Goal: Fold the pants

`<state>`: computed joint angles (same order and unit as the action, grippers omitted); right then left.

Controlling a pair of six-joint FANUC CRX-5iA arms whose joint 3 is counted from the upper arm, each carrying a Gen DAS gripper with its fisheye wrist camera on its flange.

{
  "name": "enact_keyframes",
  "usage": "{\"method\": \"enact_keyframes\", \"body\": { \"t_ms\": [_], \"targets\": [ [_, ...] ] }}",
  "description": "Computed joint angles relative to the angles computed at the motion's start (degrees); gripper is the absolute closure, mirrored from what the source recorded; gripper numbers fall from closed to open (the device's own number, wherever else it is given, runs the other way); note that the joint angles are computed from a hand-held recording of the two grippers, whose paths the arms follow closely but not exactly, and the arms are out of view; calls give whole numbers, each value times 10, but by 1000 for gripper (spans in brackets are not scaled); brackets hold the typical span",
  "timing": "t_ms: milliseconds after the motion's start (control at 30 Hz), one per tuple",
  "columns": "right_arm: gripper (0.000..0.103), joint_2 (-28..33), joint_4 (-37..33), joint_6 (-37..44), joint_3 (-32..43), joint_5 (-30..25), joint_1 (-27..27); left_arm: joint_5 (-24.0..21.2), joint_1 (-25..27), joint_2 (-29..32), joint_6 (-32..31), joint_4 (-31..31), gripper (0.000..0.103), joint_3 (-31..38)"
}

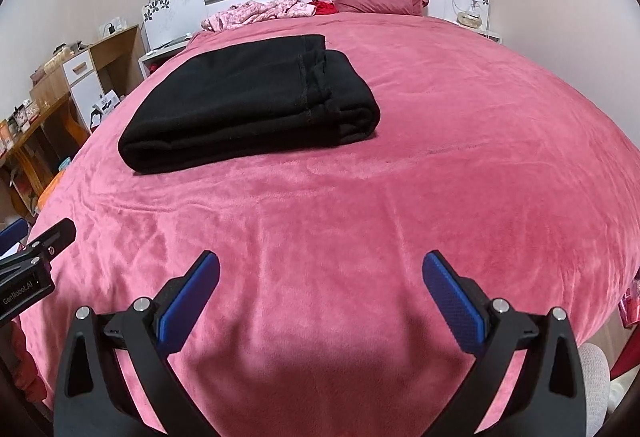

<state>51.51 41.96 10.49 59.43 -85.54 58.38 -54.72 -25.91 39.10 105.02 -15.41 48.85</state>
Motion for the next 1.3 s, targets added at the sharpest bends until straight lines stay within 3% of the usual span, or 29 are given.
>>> {"method": "enact_keyframes", "body": {
  "t_ms": [167,533,1300],
  "targets": [
    [2,7,0,13,11,-4,1,-6,4,6,-19,17,3,5],
    [2,4,8,28,4,7,1,28,5,-11,-13,24,3,-25],
    [2,9,0,30,12,7,-1,12,13,-3,-27,60,3,-22]
  ]
}}
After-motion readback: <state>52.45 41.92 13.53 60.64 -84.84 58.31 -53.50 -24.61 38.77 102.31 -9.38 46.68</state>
